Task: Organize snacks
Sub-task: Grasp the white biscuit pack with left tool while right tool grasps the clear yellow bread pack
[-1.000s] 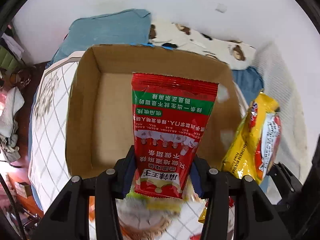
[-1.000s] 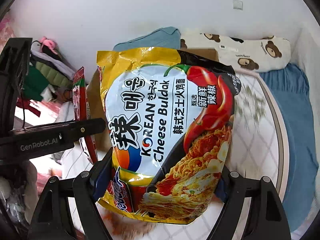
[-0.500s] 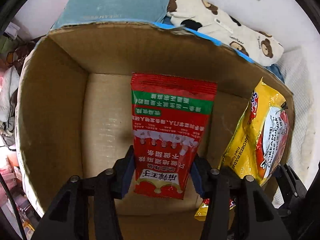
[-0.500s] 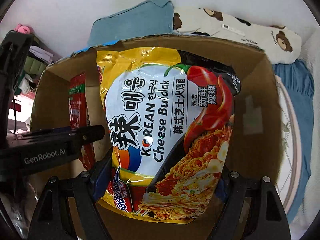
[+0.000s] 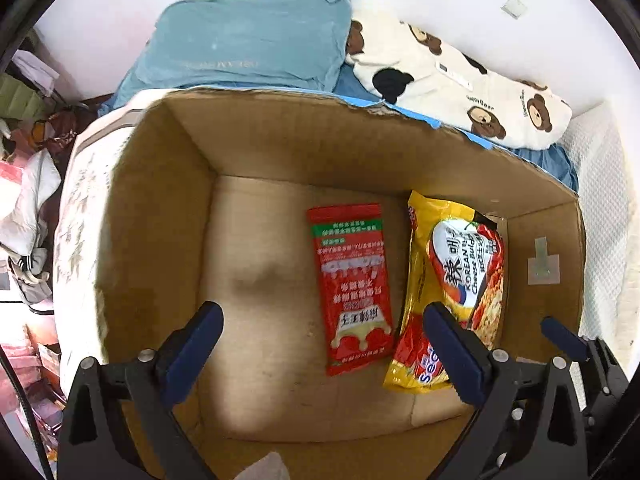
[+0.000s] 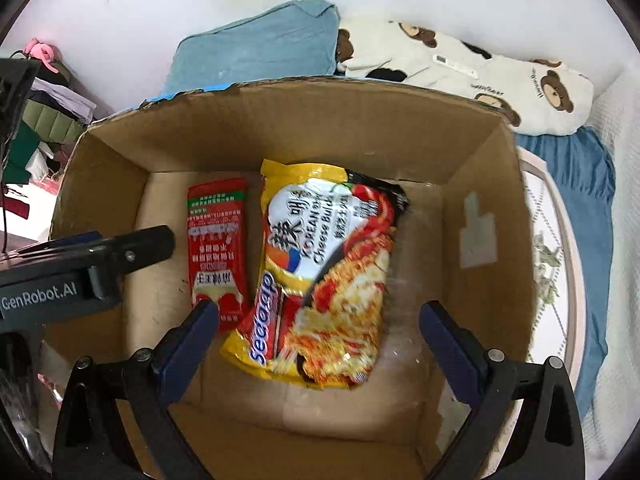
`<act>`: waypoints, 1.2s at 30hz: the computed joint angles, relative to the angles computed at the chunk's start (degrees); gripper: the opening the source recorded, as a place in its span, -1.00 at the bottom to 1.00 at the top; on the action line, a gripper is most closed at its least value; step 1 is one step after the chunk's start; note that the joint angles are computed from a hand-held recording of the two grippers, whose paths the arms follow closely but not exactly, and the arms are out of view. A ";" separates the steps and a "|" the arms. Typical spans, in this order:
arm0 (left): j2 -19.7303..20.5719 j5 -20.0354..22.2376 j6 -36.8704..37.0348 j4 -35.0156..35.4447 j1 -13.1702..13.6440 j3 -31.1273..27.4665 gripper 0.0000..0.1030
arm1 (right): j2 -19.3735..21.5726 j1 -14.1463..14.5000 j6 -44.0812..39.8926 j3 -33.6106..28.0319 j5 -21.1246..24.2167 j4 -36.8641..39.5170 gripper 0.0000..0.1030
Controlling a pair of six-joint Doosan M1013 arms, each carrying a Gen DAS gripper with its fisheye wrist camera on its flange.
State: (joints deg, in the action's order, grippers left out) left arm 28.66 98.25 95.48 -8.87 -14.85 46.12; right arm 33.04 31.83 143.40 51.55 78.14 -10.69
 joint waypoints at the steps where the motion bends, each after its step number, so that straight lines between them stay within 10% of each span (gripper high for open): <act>1: -0.64 -0.80 0.01 -0.09 0.05 0.90 0.98 | -0.43 0.43 0.63 0.51 0.19 -1.25 0.98; 21: -19.39 -15.88 7.65 -0.17 2.26 18.34 0.98 | -13.39 11.17 19.30 14.22 -7.82 -16.93 0.98; 26: -22.86 -13.53 7.42 1.75 4.08 26.04 0.98 | -16.15 12.68 26.19 21.16 -15.58 -13.27 0.91; 29: -23.28 -9.91 4.77 1.31 5.92 31.44 0.95 | -16.36 12.53 27.50 25.02 -21.53 -7.98 0.46; 36: -23.13 -7.87 -1.35 0.98 7.66 38.15 0.63 | -11.55 11.47 25.44 24.72 -23.15 -0.81 0.42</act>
